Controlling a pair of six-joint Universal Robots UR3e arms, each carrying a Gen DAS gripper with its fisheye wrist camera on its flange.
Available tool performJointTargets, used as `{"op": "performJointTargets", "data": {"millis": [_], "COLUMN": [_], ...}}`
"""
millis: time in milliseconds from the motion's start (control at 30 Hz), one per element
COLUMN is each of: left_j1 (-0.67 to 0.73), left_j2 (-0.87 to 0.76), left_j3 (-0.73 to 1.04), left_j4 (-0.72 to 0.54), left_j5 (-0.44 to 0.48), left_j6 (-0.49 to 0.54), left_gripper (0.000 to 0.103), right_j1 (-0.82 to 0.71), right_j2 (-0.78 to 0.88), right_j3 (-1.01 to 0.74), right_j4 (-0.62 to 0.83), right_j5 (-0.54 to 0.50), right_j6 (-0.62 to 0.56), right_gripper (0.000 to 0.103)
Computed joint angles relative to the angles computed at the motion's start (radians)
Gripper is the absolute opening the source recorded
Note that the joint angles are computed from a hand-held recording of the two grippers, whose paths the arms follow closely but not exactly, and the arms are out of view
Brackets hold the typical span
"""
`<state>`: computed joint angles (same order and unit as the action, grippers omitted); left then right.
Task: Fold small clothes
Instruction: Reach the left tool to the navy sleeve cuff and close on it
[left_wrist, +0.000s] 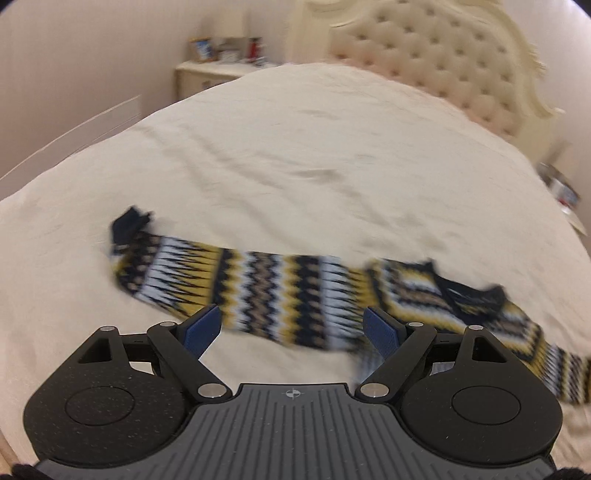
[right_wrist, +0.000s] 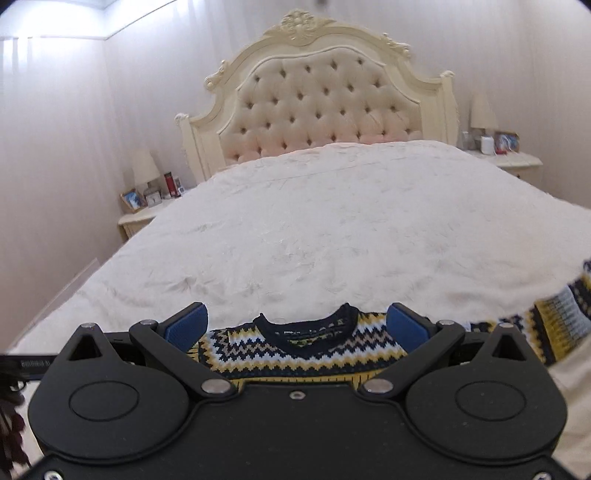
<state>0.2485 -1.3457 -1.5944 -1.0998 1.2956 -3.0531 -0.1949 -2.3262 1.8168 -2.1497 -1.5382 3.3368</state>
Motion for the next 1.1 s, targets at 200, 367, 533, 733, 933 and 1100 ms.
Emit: {"op": "performJointTargets", "data": {"millis": [200, 367, 533, 733, 933, 1100], "left_j1": [0.05, 0.053, 0.052, 0.08, 0.137, 0.191], "left_j2": [-0.169, -0.344, -0.5, -0.663, -0.62, -0.459], "left_j3": [0.037, 0.05, 0.095, 0.215, 0.164, 0.099], "left_j4": [0.168, 0.384, 0.5, 0.441, 0.459, 0.442], "left_j5": [0.15, 0.296, 0.387, 0.404, 0.303, 0.131], "left_j6": [-0.009, 0.103, 0.191, 0.164, 0.093, 0.056], "left_gripper": [0.084, 0.084, 0.077, 0.058, 0.016, 0.009], "right_j1": [0.14, 0.198, 0.222, 0.258, 0.257, 0.213], "right_j2": [0.186, 0.32, 0.425, 0.53, 0.554, 0.508], "right_j3": [-0.032, -0.099, -0.175, -0.247, -0.279, -0.256], "right_j4": [-0.1, -0.071, -0.046, -0.028, 0.011, 0.062], "right_j5": [-0.114, -0.128, -0.119, -0.116, -0.089, -0.019], "right_j6": [0.054, 0.085, 0.098, 0.107, 0.103, 0.09], "right_gripper": [0.102, 0.102, 0.102, 0.102, 0.102, 0.102]}}
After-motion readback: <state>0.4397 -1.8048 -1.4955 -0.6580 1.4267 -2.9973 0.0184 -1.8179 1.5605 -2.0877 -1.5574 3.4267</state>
